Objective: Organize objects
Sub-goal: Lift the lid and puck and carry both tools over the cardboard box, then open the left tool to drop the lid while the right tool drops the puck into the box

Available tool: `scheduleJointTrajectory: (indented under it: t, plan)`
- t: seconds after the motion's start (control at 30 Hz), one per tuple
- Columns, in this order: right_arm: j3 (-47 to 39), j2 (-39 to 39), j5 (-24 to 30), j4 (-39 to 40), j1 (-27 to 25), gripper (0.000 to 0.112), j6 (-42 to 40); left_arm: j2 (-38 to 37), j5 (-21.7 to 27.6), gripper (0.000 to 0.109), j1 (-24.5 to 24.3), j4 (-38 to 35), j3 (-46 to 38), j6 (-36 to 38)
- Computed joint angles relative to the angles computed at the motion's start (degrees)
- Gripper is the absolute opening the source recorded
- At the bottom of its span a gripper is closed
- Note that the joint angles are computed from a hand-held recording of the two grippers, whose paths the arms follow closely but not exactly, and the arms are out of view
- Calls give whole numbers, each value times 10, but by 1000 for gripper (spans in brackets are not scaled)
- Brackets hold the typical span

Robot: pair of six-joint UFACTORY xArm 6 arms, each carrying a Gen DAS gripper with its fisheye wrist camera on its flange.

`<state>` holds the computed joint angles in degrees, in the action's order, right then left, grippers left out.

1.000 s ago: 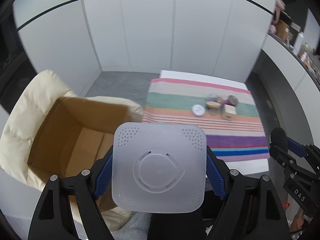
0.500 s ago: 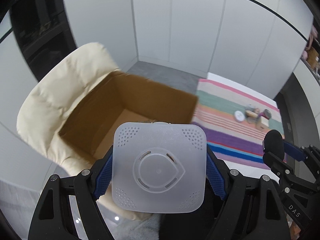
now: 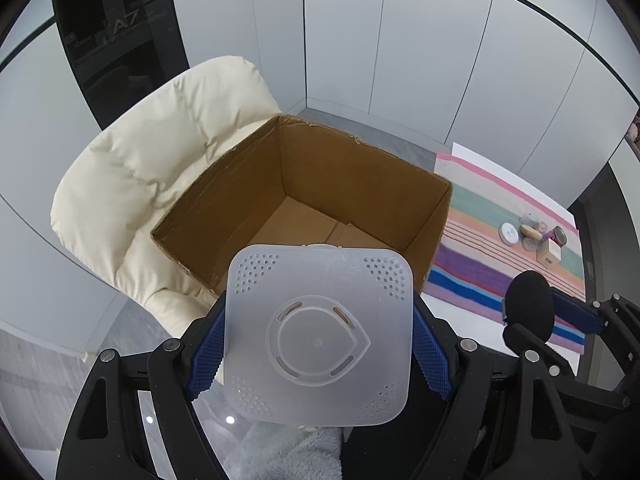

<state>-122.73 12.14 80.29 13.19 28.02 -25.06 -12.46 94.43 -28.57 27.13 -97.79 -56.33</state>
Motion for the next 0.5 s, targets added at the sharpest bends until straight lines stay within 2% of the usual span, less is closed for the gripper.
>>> scheduleJointTrajectory:
  t: [0.27,0.5]
  plan:
    - [-45,38,16,-3,5,49,2,0,-9,82,27,-16,13,6]
    - [-143,115,41,-13,22,49,12,-13,-19,82,70,-25,44,8]
